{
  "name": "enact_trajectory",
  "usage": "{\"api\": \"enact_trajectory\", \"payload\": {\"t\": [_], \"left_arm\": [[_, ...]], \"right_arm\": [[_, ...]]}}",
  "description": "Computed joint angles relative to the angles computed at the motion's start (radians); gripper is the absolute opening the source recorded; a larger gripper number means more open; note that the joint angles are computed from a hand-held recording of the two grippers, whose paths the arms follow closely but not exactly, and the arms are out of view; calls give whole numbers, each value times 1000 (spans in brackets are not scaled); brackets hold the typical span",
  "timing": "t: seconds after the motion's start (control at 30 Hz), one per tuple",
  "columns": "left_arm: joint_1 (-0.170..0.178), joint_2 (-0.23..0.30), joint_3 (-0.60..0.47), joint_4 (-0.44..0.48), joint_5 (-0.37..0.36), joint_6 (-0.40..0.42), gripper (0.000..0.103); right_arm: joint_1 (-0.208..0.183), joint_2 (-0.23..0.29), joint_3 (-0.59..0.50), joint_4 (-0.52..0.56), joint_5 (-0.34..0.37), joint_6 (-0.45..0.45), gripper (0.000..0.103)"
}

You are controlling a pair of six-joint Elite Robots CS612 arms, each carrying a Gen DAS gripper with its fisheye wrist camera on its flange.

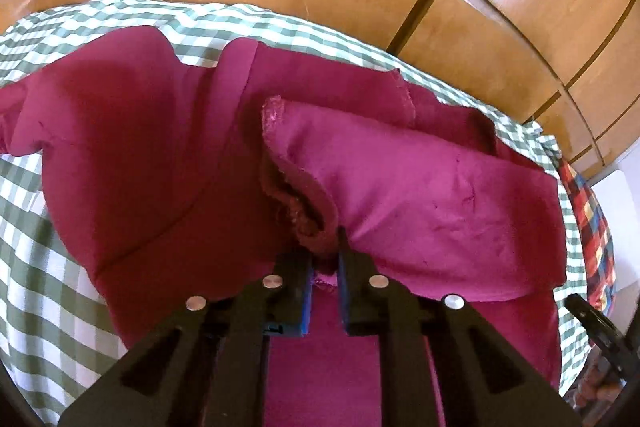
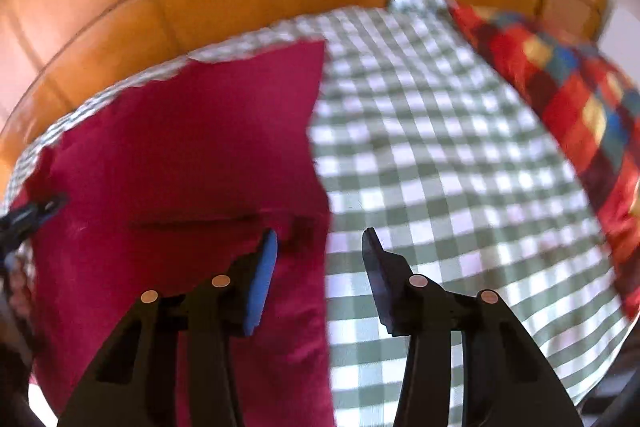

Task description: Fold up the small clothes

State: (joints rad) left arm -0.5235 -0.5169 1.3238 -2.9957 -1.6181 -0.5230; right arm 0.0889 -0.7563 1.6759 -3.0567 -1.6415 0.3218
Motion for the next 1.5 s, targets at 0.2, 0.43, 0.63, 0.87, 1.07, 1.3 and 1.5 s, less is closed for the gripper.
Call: {"api": "enact_trajectory", "payload": {"t": [0.2, 0.43, 0.63, 0.87, 1.07, 1.3, 1.5], "left_arm": [[-2, -22, 54, -101, 4, -33, 46], [59, -86, 208, -263, 54, -179, 54], [156, -109, 271, -233, 127, -417, 45], [236, -96, 275, -221, 155, -607, 45], [279, -71, 227, -192, 140, -616, 46], [313, -46, 174, -173, 91, -563, 5], [313, -105, 225, -237, 156, -516, 0]], "right_arm": [[28, 40, -89, -54, 15, -35, 59], [76, 125, -197, 55, -77, -80, 62], [73, 146, -169, -64, -76, -64, 69], [79, 153, -183, -52, -104, -74, 71], [86, 157, -185, -56, -130, -90, 74], [88, 158, -187, -55, -148, -94, 75], [87, 158, -185, -59, -144, -92, 75]]}}
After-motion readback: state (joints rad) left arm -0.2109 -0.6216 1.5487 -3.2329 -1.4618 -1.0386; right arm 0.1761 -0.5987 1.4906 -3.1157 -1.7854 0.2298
